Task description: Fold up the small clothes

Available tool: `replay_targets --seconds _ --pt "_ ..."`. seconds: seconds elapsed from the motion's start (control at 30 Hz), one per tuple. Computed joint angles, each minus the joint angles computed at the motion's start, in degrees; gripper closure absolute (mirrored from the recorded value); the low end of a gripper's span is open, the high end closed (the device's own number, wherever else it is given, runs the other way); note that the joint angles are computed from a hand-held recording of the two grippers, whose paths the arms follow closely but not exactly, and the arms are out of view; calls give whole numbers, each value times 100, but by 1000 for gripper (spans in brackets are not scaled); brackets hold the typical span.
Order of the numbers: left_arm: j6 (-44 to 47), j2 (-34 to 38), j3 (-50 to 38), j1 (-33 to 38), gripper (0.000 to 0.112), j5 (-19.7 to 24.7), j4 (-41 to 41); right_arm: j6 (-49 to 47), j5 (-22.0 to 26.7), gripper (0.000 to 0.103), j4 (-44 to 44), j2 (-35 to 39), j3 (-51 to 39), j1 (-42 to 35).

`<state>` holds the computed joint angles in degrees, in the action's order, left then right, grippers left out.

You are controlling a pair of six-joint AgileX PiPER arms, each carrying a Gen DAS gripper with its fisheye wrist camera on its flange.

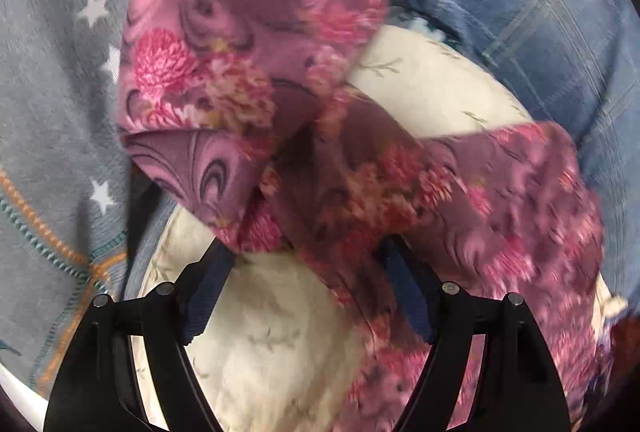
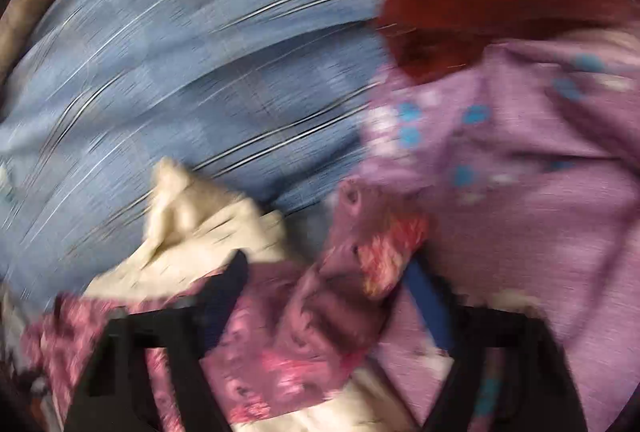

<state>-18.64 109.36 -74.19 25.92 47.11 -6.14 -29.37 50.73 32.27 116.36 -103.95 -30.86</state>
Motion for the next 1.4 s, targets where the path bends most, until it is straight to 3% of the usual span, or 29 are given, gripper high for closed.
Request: replay_targets --seconds 0.03,0.1,0.23,0.4,0.53,0.63,0.67,0.73,0.8,0.87,0.93,1.03,1.13,1.17,1.27,1.4 --pt "-106 -33 32 -41 33 -94 102 144 151 95 -227 131 -187 79" --pt "-1 -93 77 -48 33 -142 39 424 146 94 -374 172 -226 94" --pt "761 -600 504 49 33 -229 -450 444 -431 94 402 -369 532 -307" --pt "1735 -1482 1096 229 33 -182 -1154 -824 -110 95 1935 -1532 1433 80" --pt "2347 -2218 1400 401 33 68 -1632 -1148 36 95 2419 -2436 2070 1680" --pt "2551 -2593 1343 475 33 298 -1754 -841 -494 95 2512 -2628 2299 3396" --pt "2629 -2757 1354 558 33 398 -1783 -901 -524 95 2699 -2510 2267 3969" --pt "2998 -3043 1396 955 33 616 -1993 -574 -1046 94 2581 -2271 2238 5088" --pt "3486 -3284 1477 1543 33 846 -2251 90 -1389 80 2080 -1809 2053 6021" --pt "3693 -3483 1483 1898 33 1034 -2232 1205 -1190 77 979 -1082 1523 6706" --pt "3889 -3608 1561 2019 33 1099 -2154 1604 -1101 77 602 -958 1589 6992" --pt "4040 -3682 1680 1897 33 1137 -2252 718 -1304 77 1485 -1758 2752 6622" --pt "3843 -3410 1651 1321 33 1137 -2572 -130 -1329 54 2530 -2711 3889 5525" --pt "3730 -3213 1590 1026 33 1062 -2668 -179 -1183 48 2732 -3065 4278 4952" --pt "3459 -2772 1643 230 33 736 -2848 -544 -293 48 2932 -3445 4791 3425" --pt "3196 -2135 1793 -441 33 334 -3229 -1459 827 47 3709 -2929 5536 1731"
